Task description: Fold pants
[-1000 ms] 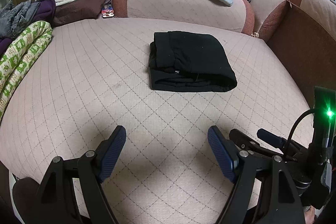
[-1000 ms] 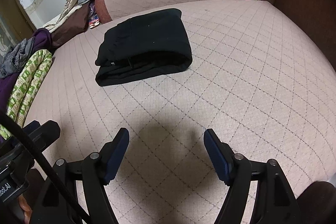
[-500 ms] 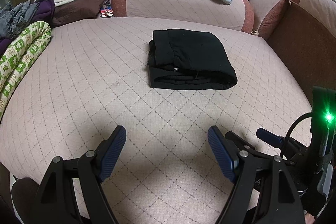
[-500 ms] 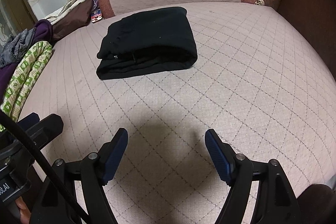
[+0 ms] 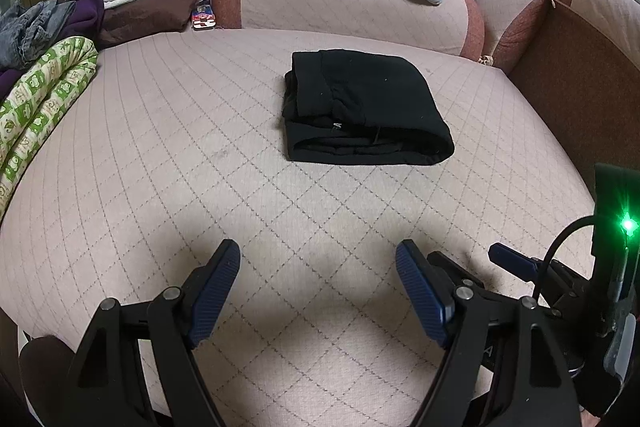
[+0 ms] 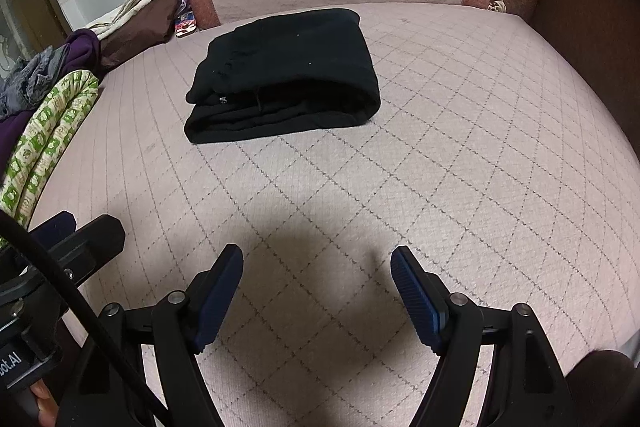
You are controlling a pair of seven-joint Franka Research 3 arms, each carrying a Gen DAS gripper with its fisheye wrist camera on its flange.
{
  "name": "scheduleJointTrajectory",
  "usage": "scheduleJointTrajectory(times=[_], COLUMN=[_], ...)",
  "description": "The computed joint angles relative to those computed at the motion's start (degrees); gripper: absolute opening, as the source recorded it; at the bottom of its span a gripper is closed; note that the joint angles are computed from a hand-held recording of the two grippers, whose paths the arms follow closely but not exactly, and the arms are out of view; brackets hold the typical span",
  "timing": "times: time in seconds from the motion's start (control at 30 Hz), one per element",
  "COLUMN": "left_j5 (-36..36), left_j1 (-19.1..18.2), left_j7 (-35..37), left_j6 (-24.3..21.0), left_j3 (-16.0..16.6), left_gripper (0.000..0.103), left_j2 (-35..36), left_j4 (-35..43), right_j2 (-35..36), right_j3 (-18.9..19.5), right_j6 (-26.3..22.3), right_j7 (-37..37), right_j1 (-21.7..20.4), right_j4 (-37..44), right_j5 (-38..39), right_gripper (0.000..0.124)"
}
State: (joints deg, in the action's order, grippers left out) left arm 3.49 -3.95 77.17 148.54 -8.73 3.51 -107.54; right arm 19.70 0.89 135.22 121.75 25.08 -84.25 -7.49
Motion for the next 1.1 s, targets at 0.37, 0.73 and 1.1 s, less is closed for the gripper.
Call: scheduleJointTrajectory(times=[0.37, 0.73, 1.1], left_j5=[5.22, 39.65, 32.84], left_j1=[0.08, 4.03, 5.15], left_j7=[-4.54, -41.95, -36.62], left_j6=[7.12, 12.61, 9.89], left_j3=[0.68, 1.13, 1.97], left_gripper=[0.079, 0.103, 0.103], left_j2=[-1.79, -6.32, -7.89], left_j4=[-3.94, -3.77, -3.69], right_j2=[0.31, -1.23, -1.6], right_j3=[-0.07, -0.38, 0.14], right_j6=[-0.44, 2.82, 3.79], right_j7=[-0.32, 1.53, 0.23], right_j1=[0.7, 1.55, 2.17], right_j4=[0.5, -0.96, -1.24], right_j5=[-1.29, -4.41, -5.34], right_gripper=[0.082, 0.083, 0.083])
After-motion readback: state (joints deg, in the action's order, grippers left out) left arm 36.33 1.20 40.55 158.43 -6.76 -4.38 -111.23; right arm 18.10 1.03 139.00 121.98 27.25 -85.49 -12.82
